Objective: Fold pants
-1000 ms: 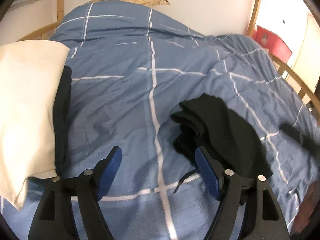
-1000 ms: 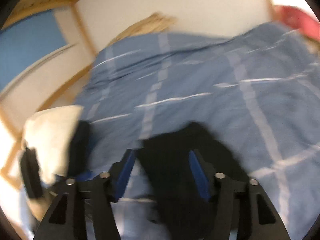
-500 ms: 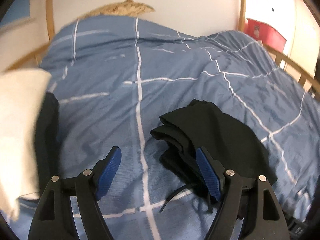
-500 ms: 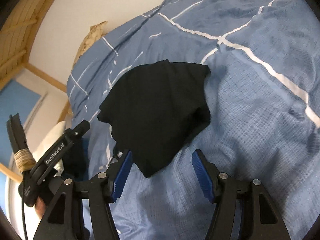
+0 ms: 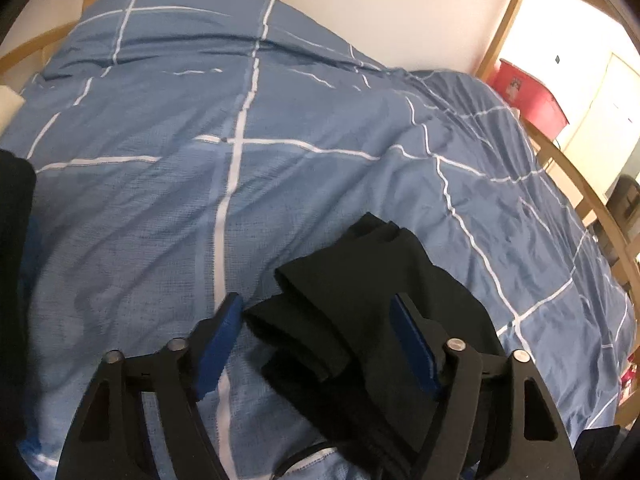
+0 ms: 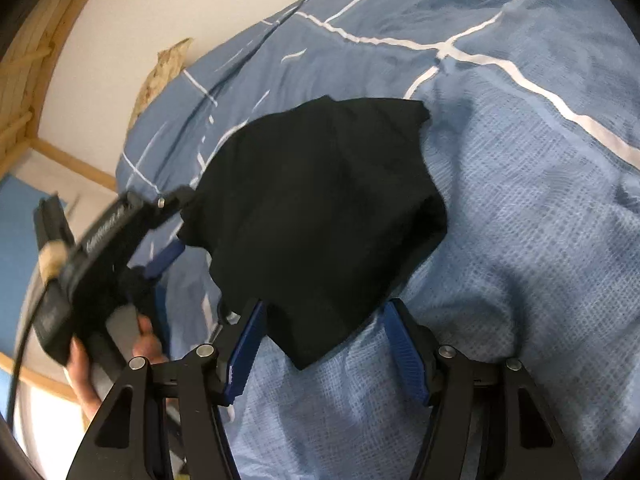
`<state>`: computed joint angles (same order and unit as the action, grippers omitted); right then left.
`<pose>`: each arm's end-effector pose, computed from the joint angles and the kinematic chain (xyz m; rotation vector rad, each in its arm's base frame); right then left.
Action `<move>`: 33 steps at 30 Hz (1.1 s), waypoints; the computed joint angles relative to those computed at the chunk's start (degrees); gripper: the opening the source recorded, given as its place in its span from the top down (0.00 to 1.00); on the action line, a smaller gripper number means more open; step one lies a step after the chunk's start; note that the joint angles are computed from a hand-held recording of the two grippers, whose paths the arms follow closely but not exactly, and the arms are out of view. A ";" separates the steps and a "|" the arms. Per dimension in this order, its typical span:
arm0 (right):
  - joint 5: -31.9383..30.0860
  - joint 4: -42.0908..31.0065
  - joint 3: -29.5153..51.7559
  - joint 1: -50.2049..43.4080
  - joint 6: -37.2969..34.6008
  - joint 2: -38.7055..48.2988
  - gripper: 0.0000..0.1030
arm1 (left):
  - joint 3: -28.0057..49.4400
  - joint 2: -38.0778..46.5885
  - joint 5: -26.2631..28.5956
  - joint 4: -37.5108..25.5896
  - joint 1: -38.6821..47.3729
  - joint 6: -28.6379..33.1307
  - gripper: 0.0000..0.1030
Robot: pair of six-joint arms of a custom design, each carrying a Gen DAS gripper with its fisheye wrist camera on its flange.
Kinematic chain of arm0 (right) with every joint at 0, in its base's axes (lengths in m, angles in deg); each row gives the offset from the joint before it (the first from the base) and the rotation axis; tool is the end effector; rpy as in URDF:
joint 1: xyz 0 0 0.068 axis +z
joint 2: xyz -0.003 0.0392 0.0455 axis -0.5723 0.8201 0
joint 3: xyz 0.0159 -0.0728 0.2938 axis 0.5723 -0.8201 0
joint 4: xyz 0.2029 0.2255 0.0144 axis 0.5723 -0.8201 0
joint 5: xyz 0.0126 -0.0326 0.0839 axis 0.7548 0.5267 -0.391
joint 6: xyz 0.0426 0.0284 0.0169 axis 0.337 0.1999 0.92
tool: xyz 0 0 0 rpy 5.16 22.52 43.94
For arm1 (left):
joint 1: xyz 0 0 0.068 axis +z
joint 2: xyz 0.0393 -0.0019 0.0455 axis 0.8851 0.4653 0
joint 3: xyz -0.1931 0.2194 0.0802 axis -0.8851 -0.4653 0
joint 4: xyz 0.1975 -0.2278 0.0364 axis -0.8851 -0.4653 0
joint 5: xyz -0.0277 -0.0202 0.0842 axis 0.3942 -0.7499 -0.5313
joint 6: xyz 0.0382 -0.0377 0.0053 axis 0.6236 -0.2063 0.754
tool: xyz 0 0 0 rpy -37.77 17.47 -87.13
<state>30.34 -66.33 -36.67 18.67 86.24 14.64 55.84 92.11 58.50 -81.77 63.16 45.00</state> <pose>0.2103 0.2530 0.1029 1.0521 2.1239 0.6253 0.4210 -0.0120 0.1596 0.5581 2.4277 -0.5779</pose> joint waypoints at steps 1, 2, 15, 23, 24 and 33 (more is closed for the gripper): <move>-0.13 0.78 -0.38 -0.28 -0.10 0.03 0.42 | -0.19 -0.07 -1.31 0.48 -0.43 0.01 0.49; -0.48 1.27 -0.62 -0.60 0.07 0.10 0.44 | -0.74 -0.37 -3.08 1.40 -0.88 0.19 0.62; -2.45 -1.95 -0.85 1.46 -1.93 -1.38 0.94 | -7.85 -5.95 -10.49 8.26 0.85 -0.66 0.93; -7.06 -8.40 2.81 1.54 -1.22 -0.28 0.92 | -8.31 -4.12 -16.63 6.81 2.09 0.57 0.38; -6.64 -9.83 3.08 1.85 -0.83 -0.85 0.89 | -10.09 -6.08 -15.52 7.87 2.96 0.25 0.35; 12.78 -30.48 3.91 8.75 11.03 -8.77 0.55 | -12.34 -16.41 -14.17 12.02 -1.73 12.53 0.35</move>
